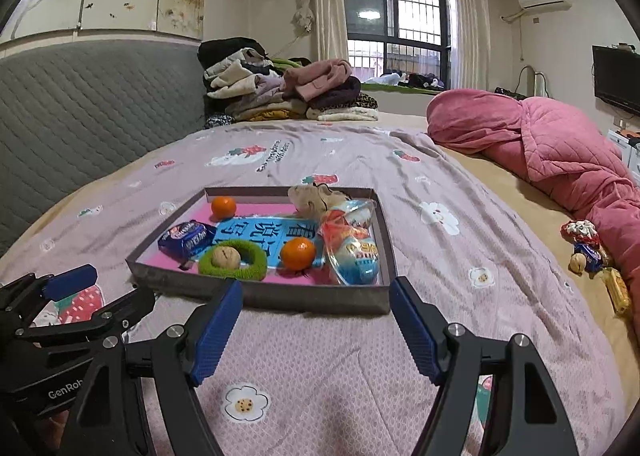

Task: Organize objects

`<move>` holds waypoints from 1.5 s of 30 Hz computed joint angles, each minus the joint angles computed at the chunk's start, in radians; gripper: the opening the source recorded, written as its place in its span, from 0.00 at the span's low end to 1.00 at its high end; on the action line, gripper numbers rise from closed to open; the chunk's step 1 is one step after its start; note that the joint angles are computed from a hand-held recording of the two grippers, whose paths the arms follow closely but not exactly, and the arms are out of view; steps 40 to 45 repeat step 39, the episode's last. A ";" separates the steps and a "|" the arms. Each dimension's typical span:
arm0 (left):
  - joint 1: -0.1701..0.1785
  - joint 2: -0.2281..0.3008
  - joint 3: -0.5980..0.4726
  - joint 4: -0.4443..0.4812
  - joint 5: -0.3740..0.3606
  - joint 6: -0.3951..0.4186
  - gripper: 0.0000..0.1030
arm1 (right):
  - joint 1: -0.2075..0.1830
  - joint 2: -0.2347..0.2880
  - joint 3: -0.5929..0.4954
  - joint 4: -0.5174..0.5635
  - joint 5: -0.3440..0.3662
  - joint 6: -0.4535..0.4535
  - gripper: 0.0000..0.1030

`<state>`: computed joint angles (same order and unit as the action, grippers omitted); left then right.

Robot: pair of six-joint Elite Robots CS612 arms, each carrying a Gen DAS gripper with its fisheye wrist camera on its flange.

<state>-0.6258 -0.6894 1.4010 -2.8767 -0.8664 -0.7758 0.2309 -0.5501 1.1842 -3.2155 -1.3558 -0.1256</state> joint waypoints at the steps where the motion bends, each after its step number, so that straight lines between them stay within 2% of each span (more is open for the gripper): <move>1: 0.001 0.001 -0.001 0.002 -0.005 -0.004 0.74 | 0.000 0.000 0.001 0.002 0.000 0.000 0.73; 11: 0.009 0.023 -0.019 0.038 -0.023 -0.032 0.74 | 0.003 0.013 -0.003 0.046 -0.018 -0.042 0.73; 22: 0.011 0.036 -0.033 0.055 -0.015 -0.032 0.74 | 0.000 0.024 -0.021 0.116 -0.016 -0.033 0.73; 30: 0.015 0.041 -0.044 0.116 -0.025 -0.054 0.74 | 0.002 0.028 -0.027 0.137 -0.015 -0.040 0.73; 37: 0.021 0.044 -0.039 0.094 -0.055 -0.053 0.74 | 0.005 0.034 -0.039 0.174 -0.017 -0.049 0.73; 45: 0.021 0.045 -0.039 0.087 -0.055 -0.053 0.74 | 0.006 0.035 -0.041 0.181 -0.020 -0.048 0.73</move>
